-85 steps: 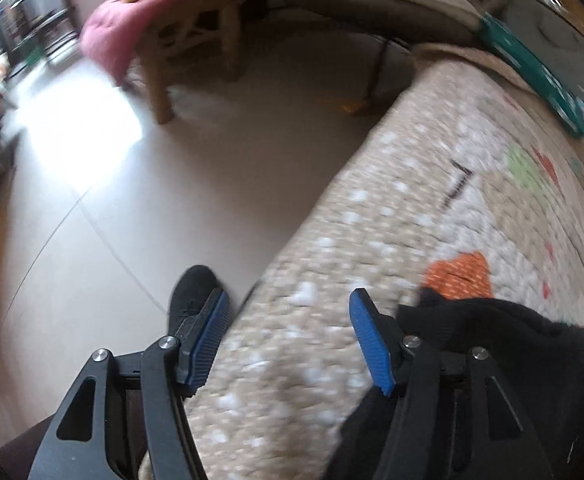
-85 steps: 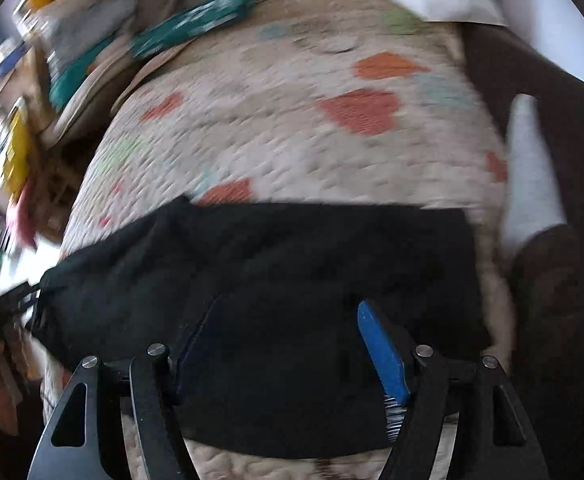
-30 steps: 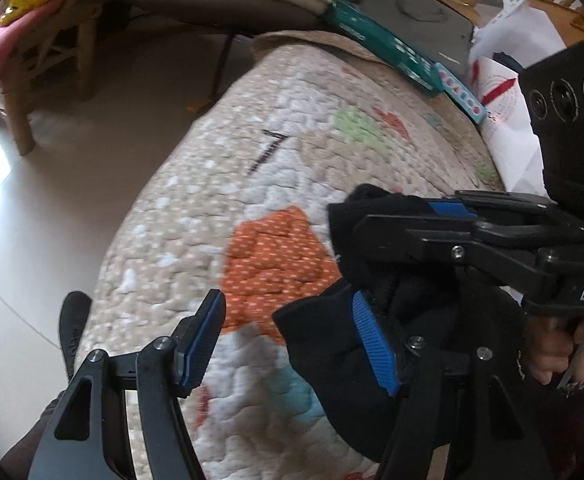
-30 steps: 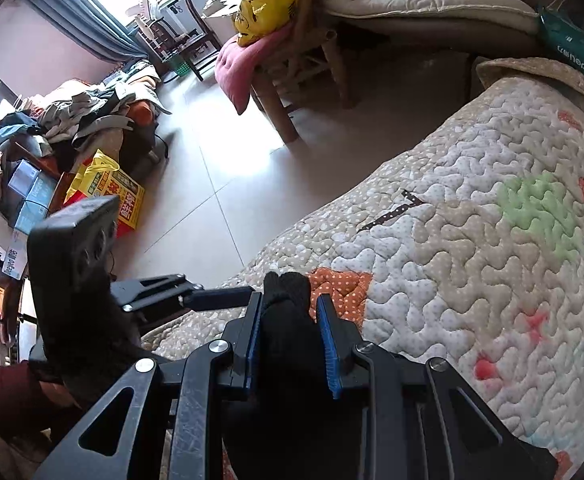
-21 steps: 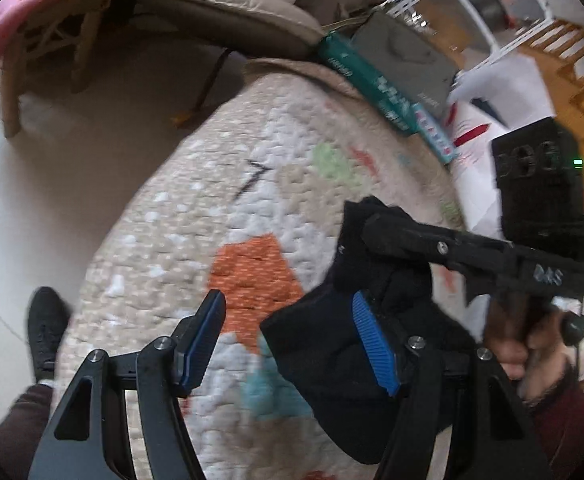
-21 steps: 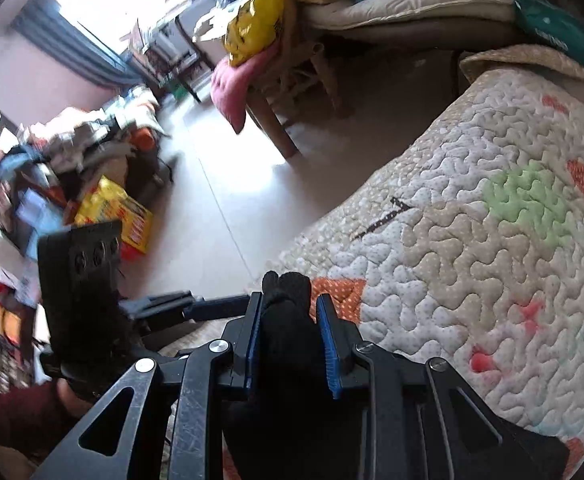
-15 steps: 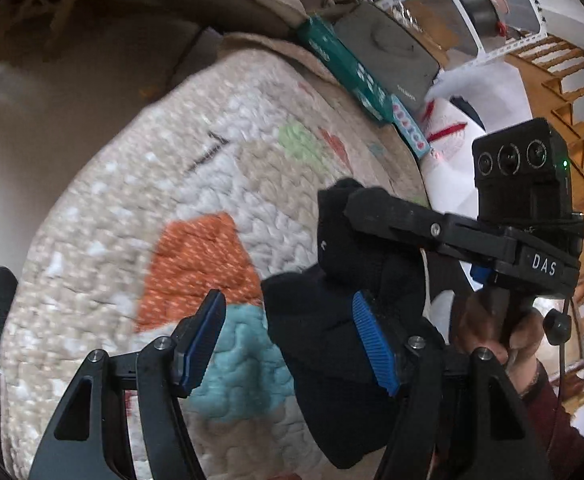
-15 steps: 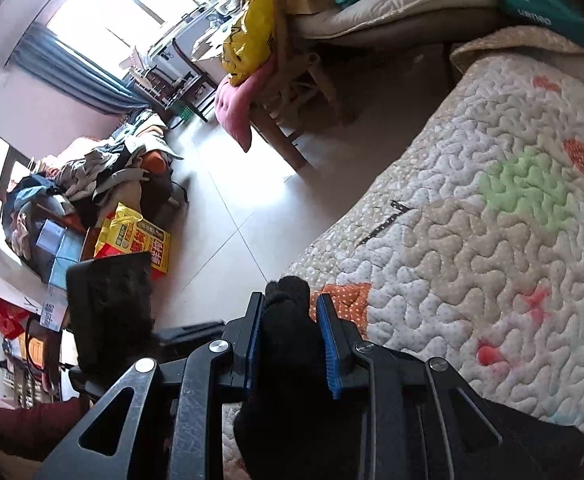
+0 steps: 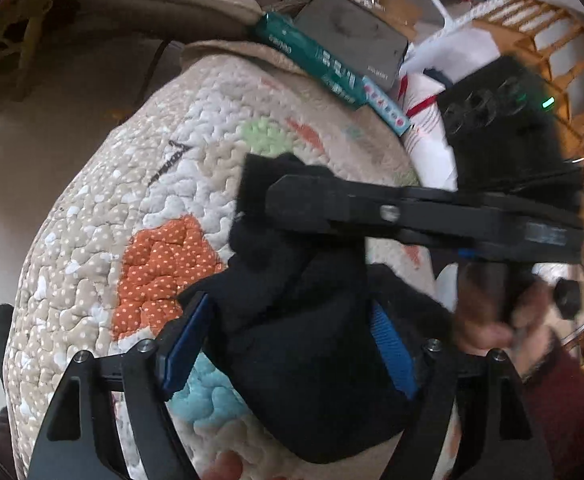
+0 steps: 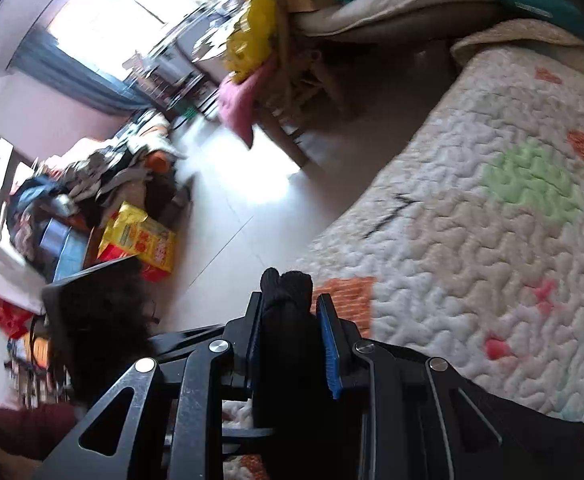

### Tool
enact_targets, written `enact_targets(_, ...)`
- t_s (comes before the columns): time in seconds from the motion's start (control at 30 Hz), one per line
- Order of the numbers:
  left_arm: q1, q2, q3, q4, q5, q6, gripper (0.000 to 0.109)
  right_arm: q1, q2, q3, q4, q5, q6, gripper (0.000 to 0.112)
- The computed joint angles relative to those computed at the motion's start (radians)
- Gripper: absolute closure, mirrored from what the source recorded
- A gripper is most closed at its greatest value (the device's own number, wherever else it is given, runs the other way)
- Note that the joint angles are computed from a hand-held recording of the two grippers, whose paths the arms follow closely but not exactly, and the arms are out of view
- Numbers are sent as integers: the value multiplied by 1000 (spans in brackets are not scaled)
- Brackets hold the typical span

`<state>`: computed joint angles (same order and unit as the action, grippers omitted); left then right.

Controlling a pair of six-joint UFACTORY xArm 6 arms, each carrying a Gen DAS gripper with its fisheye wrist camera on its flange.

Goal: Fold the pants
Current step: 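Hold the pants fold in the right gripper while the left gripper grasps beside it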

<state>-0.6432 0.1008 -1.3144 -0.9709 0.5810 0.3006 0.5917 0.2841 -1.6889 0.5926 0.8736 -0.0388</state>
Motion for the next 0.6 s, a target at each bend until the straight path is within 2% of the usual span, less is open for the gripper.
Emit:
enact_targets(0.13,-15,33,-26,105,13,-39,31,10,16,-23,25,35,-43,84)
enact_targets(0.27,-11,32,-18,77,12,-30,31,2,-2,0,90,32,-86,84)
enact_targets(0.33,-1,45,-38,33,60,1,31,-2,-11,9,107,34,-98,84)
enact_targets(0.4,-5,44,-42,88,51,-50,33,-7,-16,12,98,37,-95,84)
enact_targets(0.47,-10,28,-29,131,14,-86,55,-9,-19,17,84,32,-82,84)
enact_targets(0.6,-4,-9,-1,72,21,-70,70,-8,-6,9,59,22,-53,84)
